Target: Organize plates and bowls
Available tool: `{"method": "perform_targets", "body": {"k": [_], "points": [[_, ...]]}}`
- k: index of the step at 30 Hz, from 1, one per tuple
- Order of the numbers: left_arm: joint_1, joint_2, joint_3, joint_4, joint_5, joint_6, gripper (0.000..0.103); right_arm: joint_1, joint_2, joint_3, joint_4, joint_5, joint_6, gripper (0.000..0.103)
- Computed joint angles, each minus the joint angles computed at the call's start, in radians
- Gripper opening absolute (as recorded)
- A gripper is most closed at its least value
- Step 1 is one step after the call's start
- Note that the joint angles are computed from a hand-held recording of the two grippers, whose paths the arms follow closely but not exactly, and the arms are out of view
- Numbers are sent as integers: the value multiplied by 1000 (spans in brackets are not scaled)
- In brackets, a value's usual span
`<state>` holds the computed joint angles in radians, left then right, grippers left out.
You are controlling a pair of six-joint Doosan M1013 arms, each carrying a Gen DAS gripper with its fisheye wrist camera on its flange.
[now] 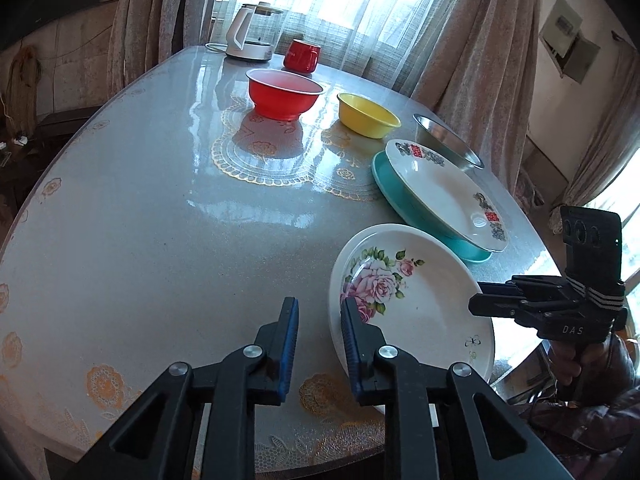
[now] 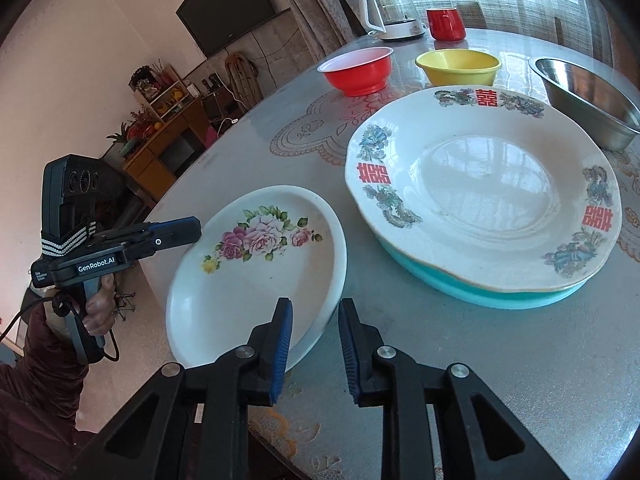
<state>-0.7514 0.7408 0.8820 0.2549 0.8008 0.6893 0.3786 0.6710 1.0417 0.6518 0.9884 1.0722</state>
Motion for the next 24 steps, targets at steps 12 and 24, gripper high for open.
{"method": "perform_targets", "body": {"k": [12, 24], "points": [[-10, 26, -23, -38, 9, 48, 17, 0, 9, -2, 7, 13, 0, 22], [-6, 1, 17, 5, -43, -38, 17, 11, 5, -10, -6, 5, -16, 19]]}}
